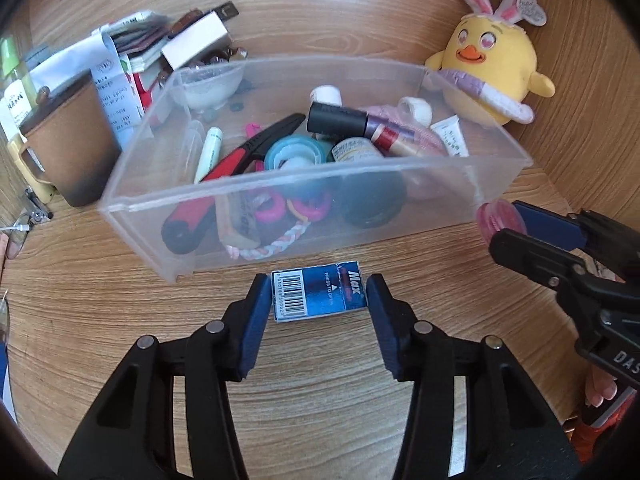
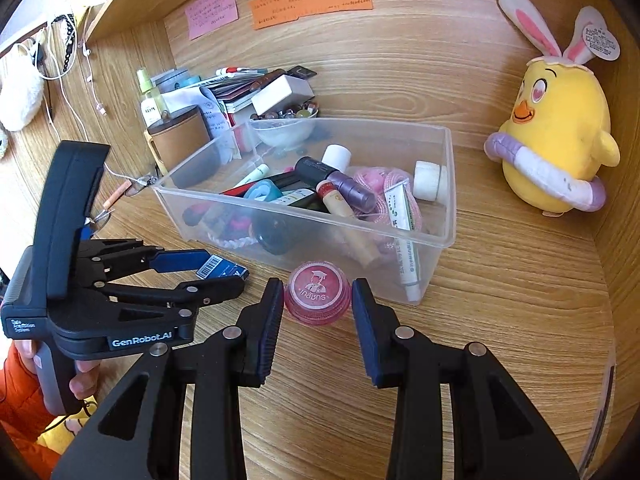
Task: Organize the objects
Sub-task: 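Carry the Max box over the clear box with the left gripper while the right gripper carries the compact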
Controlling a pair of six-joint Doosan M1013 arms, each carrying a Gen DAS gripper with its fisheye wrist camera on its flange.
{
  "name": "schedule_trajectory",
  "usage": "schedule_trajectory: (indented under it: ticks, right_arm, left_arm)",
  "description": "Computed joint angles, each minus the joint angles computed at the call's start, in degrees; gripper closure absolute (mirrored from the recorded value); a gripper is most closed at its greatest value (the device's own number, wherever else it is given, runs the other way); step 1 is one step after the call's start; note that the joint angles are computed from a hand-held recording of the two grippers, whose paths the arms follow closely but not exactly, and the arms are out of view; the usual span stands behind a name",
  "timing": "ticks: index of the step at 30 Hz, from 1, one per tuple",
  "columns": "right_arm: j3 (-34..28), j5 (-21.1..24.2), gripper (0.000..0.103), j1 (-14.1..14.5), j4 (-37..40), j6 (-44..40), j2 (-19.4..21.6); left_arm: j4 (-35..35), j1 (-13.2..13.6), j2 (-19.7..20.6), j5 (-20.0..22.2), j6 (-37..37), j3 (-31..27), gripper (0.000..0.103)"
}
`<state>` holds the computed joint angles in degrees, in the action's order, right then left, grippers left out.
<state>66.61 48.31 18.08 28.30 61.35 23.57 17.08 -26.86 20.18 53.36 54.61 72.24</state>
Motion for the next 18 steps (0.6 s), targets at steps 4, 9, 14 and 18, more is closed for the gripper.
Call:
schedule_trajectory:
  ticks: [4,9,14,18]
  right_arm:
    - [0.05,-1.25,0.071,0.24,0.14,-0.66,-0.46]
    - [-0.24,-3.38,0.071,0.69,-0.25,-0.54,-0.96]
    - [-1.74,-5.25,0.071,1.08,-0.84,0.44,-0.62]
    - [-3.29,-6.63,0.071,1.51,-3.75,2.76,-0.05]
  left_arm:
    - [2.69,-0.51,-2.05,-3.50,-1.15,1.50,0.054]
    - [5.78,-0.76,-3.87,-7.69,-2.87,2.38,0.054]
    - [8.40,-0.37,-4.08,-10.00,-4.63,1.46,0.054]
    - [10.37,0.36,-3.83,-11.19,-6.07,0.61,0.054]
